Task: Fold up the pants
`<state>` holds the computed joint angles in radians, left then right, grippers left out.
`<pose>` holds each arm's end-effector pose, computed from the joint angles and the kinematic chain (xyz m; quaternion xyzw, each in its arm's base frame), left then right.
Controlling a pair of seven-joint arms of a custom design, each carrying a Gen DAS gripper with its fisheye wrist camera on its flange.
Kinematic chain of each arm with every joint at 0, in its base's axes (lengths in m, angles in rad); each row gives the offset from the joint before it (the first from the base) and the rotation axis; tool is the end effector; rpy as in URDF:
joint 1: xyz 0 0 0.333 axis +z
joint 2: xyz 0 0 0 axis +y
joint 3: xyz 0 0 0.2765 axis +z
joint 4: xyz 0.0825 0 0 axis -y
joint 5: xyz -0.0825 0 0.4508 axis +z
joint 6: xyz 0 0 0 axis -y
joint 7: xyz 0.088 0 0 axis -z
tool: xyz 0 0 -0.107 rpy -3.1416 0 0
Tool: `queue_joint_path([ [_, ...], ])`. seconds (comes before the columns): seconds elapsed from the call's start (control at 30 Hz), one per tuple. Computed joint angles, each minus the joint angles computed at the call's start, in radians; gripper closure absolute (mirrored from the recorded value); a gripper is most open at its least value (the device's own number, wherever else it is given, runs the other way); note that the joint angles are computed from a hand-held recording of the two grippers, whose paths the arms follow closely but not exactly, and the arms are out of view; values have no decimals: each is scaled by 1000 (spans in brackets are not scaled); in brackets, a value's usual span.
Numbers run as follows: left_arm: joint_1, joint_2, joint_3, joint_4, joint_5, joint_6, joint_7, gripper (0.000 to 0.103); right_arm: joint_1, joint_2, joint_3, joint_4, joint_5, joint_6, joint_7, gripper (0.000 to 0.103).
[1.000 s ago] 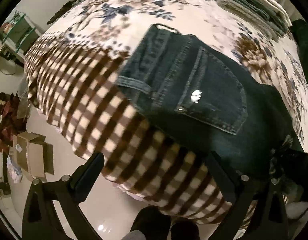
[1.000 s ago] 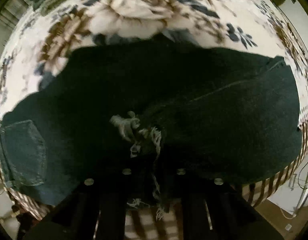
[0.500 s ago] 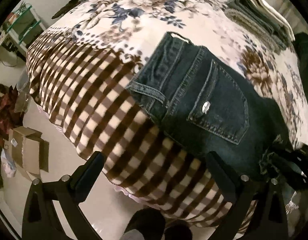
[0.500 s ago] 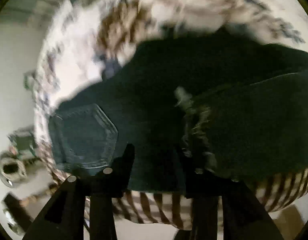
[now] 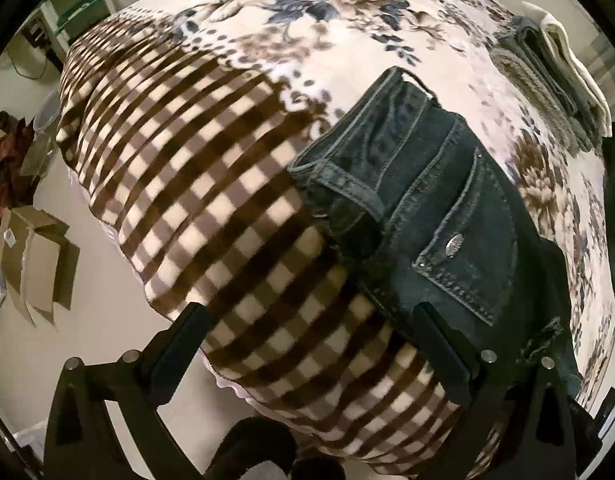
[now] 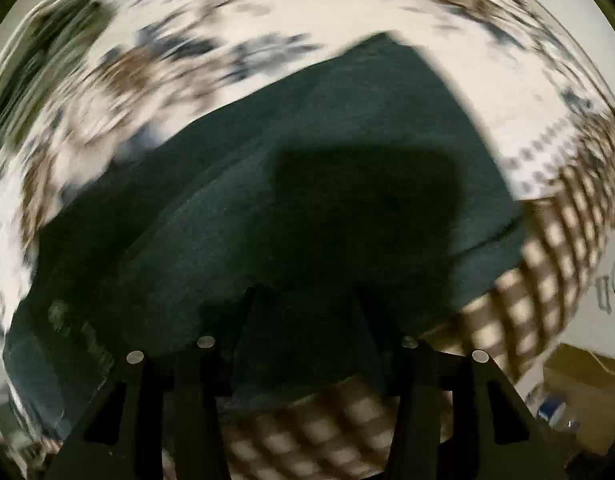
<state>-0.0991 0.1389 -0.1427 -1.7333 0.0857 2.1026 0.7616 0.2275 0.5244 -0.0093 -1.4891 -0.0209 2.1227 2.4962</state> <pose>0.6668 -0.1568 0.4573 -0.8629 0.4910 -0.1042 0.0582 0.7339 0.1626 0.3157 -0.4231 0.9044 -0.0228 0.0509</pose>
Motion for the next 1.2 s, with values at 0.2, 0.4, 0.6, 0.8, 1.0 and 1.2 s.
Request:
queue_joint_path([
  [0.2,1,-16,-1,-29,-11,-8,-24,0,59,103,40,152,0,-40,-73,46],
  [0.4,18,-30,2,-76,-102,90,-42,0,20,73,71,101,130,98,-152,40],
  [0.6,55,-53,5,-195,-352,370,-50,0,-22,-61,44,-114,184,226,-156,40],
  [0.8,63,52,10,-166,-374,576,-47,0,-26,-76,35,-144,160,236,-169,40],
  [1.0,42,81,27,-155,-266,665,-133,26,-32,-121,39,-186,158,233,-205,40],
  [1.2,8,34,51,-173,-32,707,-178,79,-38,-89,41,-142,160,218,-240,36],
])
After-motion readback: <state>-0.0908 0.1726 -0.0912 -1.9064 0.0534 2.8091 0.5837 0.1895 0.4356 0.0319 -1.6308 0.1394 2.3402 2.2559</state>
